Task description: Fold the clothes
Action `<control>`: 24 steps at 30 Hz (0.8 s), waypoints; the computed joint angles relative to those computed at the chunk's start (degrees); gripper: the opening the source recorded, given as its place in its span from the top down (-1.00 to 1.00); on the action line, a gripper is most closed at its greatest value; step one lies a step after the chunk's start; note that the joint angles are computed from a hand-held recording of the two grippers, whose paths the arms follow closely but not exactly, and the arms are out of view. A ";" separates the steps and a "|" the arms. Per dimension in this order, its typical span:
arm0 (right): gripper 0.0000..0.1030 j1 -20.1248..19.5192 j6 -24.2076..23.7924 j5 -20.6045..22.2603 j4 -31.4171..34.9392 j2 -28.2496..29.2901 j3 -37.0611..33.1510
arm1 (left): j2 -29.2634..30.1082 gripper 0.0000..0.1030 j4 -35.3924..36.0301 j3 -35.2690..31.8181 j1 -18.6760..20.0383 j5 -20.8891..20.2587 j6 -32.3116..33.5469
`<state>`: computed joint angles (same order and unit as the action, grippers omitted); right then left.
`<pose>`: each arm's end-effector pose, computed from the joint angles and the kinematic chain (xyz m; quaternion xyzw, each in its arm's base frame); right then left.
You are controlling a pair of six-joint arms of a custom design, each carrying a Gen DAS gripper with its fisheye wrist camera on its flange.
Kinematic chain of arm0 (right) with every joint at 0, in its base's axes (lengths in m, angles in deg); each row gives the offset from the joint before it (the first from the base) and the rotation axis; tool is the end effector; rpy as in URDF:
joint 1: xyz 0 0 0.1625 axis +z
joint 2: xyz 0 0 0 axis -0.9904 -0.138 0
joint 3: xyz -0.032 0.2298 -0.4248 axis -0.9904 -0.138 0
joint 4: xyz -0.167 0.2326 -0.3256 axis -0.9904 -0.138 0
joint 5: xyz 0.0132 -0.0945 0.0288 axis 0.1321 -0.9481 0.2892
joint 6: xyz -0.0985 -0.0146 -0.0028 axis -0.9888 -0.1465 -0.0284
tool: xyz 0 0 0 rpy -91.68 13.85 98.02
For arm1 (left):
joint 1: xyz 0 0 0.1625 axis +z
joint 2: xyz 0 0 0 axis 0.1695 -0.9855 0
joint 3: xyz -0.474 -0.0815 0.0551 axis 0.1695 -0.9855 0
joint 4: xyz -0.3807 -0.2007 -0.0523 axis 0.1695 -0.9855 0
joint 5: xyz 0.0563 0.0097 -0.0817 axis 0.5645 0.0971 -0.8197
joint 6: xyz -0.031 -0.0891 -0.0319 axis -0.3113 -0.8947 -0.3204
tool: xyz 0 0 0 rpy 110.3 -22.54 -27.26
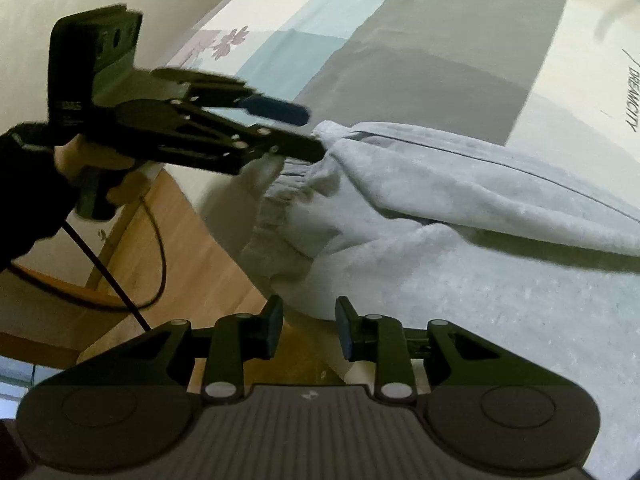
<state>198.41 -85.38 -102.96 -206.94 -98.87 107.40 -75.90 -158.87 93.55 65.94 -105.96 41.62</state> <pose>0.4075 -0.5666 0.0028 0.2114 -0.9724 0.0372 0.0919 0.0206 -0.5832 0.4055 0.3908 0.8964 -0.1090 0.1783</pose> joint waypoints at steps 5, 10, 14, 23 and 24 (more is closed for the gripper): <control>0.36 -0.69 0.65 -0.24 -2.91 -0.73 2.34 | 3.74 0.36 3.97 -2.22 -0.06 0.84 10.18; 0.35 -1.19 1.56 -1.42 -4.70 -2.58 4.85 | 4.70 0.74 9.55 -3.89 -0.40 3.74 12.24; 0.34 -1.49 2.44 -2.36 -6.89 -3.51 6.29 | 3.24 0.95 9.26 -3.22 -1.71 4.43 14.57; 0.30 -1.83 3.33 -3.63 -9.57 -4.60 8.32 | 5.90 0.83 7.74 -6.68 -2.27 8.73 10.76; 0.28 -1.78 3.33 -3.76 -9.50 -4.73 8.44 | 5.87 0.81 6.37 -6.25 -2.29 10.05 11.19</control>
<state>196.63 -82.05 -106.72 -216.44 -103.59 115.84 -70.03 -152.50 87.31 63.65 -95.91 52.81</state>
